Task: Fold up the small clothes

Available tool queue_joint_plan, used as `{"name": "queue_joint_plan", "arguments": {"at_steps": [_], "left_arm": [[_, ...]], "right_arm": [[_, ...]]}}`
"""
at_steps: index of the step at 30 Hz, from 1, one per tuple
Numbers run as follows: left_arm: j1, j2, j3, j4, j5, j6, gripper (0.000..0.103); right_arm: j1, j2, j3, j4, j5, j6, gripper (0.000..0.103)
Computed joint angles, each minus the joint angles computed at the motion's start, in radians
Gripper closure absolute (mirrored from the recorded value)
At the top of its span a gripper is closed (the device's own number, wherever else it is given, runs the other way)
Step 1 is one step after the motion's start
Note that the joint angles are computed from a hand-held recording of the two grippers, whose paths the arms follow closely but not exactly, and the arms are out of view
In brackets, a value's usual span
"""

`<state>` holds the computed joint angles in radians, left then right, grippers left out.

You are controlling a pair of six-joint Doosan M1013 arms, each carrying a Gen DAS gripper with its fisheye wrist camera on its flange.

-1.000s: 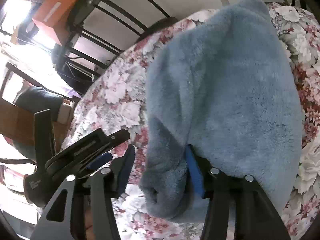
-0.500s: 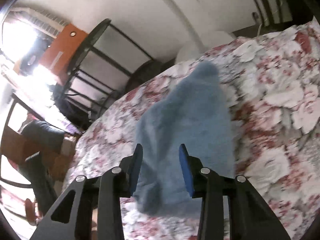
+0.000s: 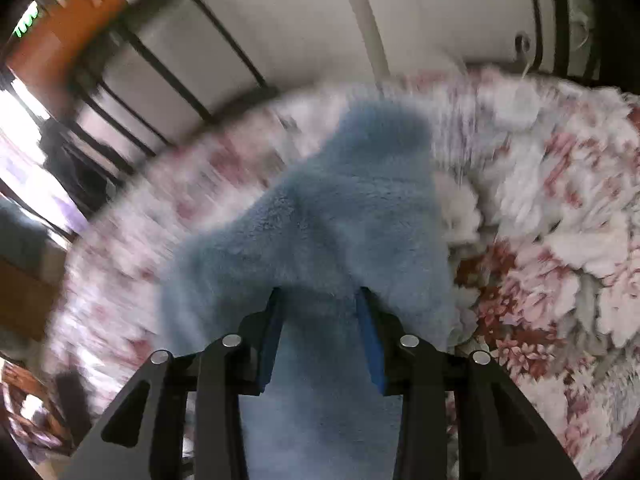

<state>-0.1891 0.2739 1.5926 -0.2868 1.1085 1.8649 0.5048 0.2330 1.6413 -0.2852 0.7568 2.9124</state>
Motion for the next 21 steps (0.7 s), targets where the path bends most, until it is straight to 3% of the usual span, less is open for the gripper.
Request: {"name": "queue_joint_plan", "arguments": {"at_steps": [1, 4, 11, 15, 21], "left_arm": [[-0.004, 0.0, 0.007, 0.001, -0.014, 0.02, 0.004], [-0.013, 0.003, 0.023, 0.003, -0.044, 0.027, 0.004], [-0.019, 0.006, 0.002, 0.016, -0.024, -0.007, 0.004], [-0.014, -0.017, -0.009, 0.006, -0.023, -0.021, 0.004], [-0.01, -0.065, -0.027, -0.036, -0.066, -0.021, 0.005]], "right_arm": [[-0.005, 0.013, 0.009, 0.013, 0.002, -0.023, 0.067], [-0.018, 0.008, 0.061, 0.017, -0.089, 0.003, 0.067], [-0.023, -0.001, 0.045, 0.057, -0.062, -0.028, 0.066], [0.004, -0.036, 0.045, 0.008, -0.058, 0.071, 0.05], [0.041, -0.08, 0.034, -0.044, 0.008, 0.121, 0.048]]}}
